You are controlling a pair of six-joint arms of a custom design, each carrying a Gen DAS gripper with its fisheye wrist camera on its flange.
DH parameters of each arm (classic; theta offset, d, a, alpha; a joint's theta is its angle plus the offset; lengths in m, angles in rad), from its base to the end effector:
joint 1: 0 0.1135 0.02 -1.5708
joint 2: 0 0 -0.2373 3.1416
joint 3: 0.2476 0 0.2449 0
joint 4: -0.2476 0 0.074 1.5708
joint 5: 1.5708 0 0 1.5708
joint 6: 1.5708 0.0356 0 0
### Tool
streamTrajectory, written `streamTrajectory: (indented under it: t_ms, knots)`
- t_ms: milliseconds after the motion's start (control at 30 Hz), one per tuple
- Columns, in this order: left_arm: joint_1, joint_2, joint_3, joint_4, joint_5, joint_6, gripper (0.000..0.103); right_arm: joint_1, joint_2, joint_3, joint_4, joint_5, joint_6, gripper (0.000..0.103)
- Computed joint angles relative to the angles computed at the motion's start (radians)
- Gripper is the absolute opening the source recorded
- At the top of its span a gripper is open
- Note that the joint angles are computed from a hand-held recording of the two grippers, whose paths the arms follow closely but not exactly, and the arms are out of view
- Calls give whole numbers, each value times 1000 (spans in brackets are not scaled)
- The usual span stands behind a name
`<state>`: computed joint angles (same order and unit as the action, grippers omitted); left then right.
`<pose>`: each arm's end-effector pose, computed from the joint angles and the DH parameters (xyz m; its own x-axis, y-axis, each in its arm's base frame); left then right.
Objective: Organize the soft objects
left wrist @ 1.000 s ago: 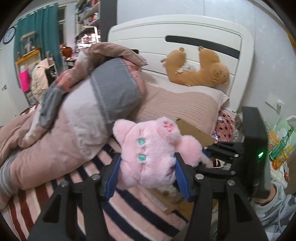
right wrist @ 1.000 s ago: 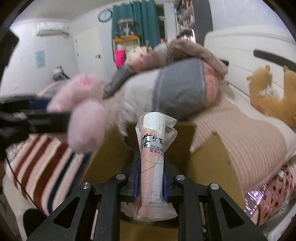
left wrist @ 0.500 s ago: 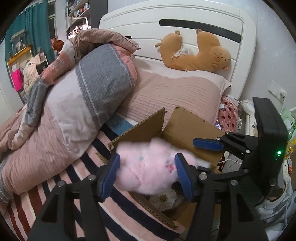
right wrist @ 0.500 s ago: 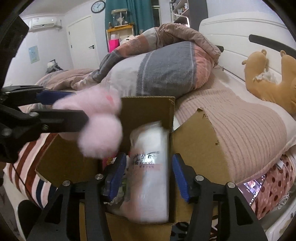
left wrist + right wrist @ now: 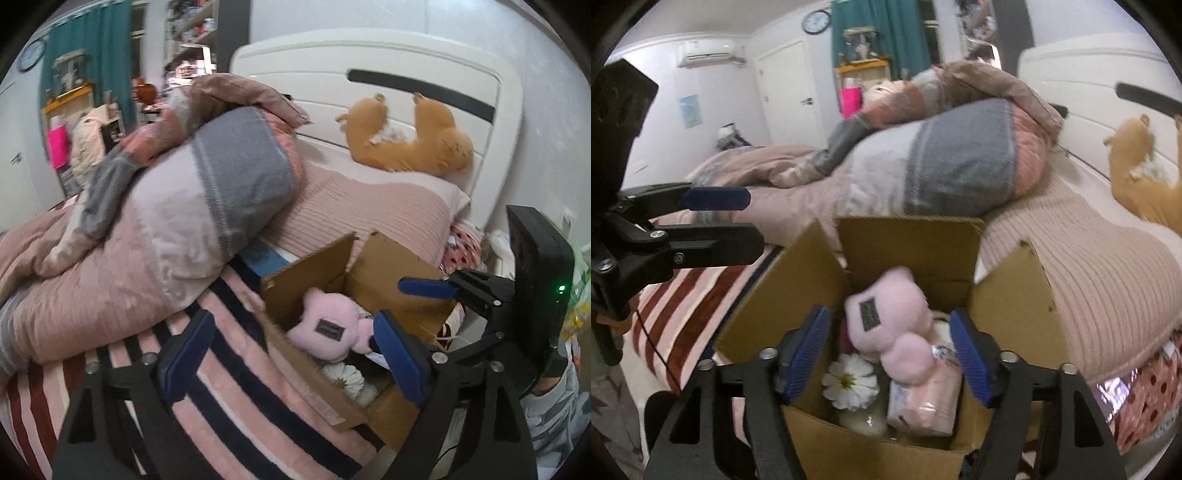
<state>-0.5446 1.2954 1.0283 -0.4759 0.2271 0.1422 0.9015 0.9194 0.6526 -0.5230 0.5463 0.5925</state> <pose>0.2357 -0.1521 0.2636 -0.4811 0.4529 -0.7506 0.7221 0.6902 -0.0464 0.1352 0.1411 0.2233 -0.6130 -0.0058 -0.7900 -0.1216 0.9888 0.0871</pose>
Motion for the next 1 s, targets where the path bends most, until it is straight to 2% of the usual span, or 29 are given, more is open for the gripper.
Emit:
streamTrajectory:
  t_ms: [67, 200, 300, 467, 767, 1000]
  knots:
    - [14, -48, -31, 7, -24, -25, 89, 17, -4, 12, 16, 9, -43, 80]
    - [29, -163, -102, 24, -99, -80, 91, 48, -42, 17, 82, 13, -128, 97]
    - [38, -240, -149, 30, -159, -123, 92, 73, -50, 31, 123, 28, -181, 100]
    - [66, -349, -216, 45, -239, -182, 93, 90, -38, 48, 167, 27, -234, 101]
    - [129, -453, -276, 30, -257, -198, 93, 114, 9, 58, 216, 23, -276, 101]
    - [149, -472, -282, 15, -253, -197, 93, 115, -10, 44, 238, 19, -273, 101]
